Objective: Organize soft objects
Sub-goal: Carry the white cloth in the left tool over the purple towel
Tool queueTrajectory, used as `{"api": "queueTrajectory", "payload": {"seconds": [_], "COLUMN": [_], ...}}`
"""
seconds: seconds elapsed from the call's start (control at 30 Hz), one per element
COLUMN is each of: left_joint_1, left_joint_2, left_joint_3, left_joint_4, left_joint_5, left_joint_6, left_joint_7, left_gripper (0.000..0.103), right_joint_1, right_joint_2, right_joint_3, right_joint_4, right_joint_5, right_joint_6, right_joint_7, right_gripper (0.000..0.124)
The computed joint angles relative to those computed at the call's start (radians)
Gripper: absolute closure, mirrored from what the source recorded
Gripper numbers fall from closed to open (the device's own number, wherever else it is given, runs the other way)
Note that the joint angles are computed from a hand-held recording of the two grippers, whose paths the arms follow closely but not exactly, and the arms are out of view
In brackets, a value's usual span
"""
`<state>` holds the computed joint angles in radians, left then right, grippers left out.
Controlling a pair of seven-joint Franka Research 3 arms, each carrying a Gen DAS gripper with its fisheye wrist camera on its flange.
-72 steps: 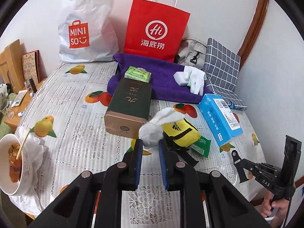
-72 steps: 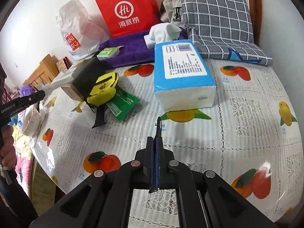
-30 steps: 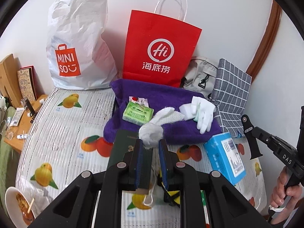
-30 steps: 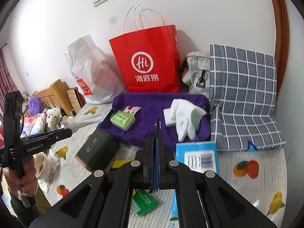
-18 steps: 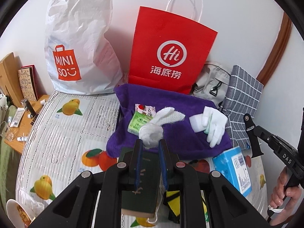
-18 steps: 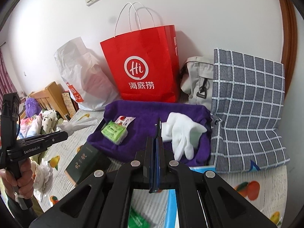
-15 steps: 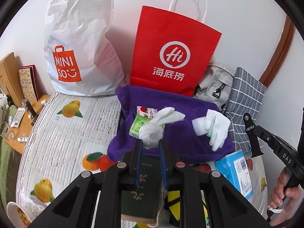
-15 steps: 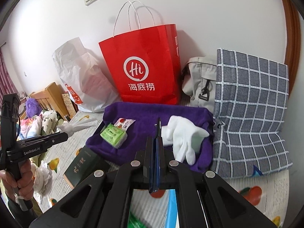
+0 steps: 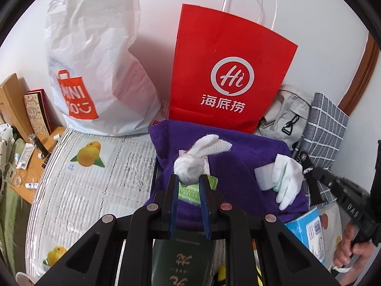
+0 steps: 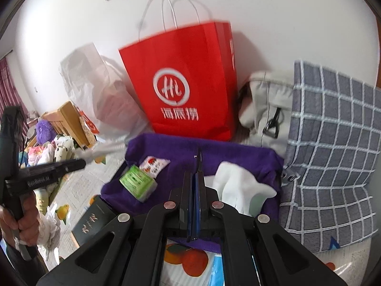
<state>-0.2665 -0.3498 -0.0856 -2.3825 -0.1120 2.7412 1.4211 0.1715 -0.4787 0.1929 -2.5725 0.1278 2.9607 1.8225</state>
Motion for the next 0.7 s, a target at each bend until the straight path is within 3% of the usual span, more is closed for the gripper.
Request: {"api": "queueTrajectory", "payload": {"seconds": [0.27, 0.5, 0.7], "left_joint_1": [-0.003, 0.019, 0.03], "left_joint_2": [0.111, 0.194, 0.259], "left_joint_3": [-0.016, -0.028, -0.041], "left_joint_4": [0.071, 0.118, 0.16], "left_joint_5": [-0.028, -0.072, -0.188], "left_joint_6": [0.013, 0.009, -0.01], "left_joint_7": [0.022, 0.06, 0.157], "left_gripper": [0.086, 0.086, 0.086], "right_joint_1": [0.146, 0.113, 0.094], "right_joint_2": [0.123, 0.18, 0.211], "right_joint_3": [-0.145, -0.115, -0.107], "right_joint_4": [0.031, 0.061, 0.078], "right_joint_5": [0.156, 0.164, 0.159], "right_joint_6": [0.017, -0.011, -0.055], "right_joint_7": [-0.157, -0.191, -0.194], "right_gripper": [0.121, 0.121, 0.121]}}
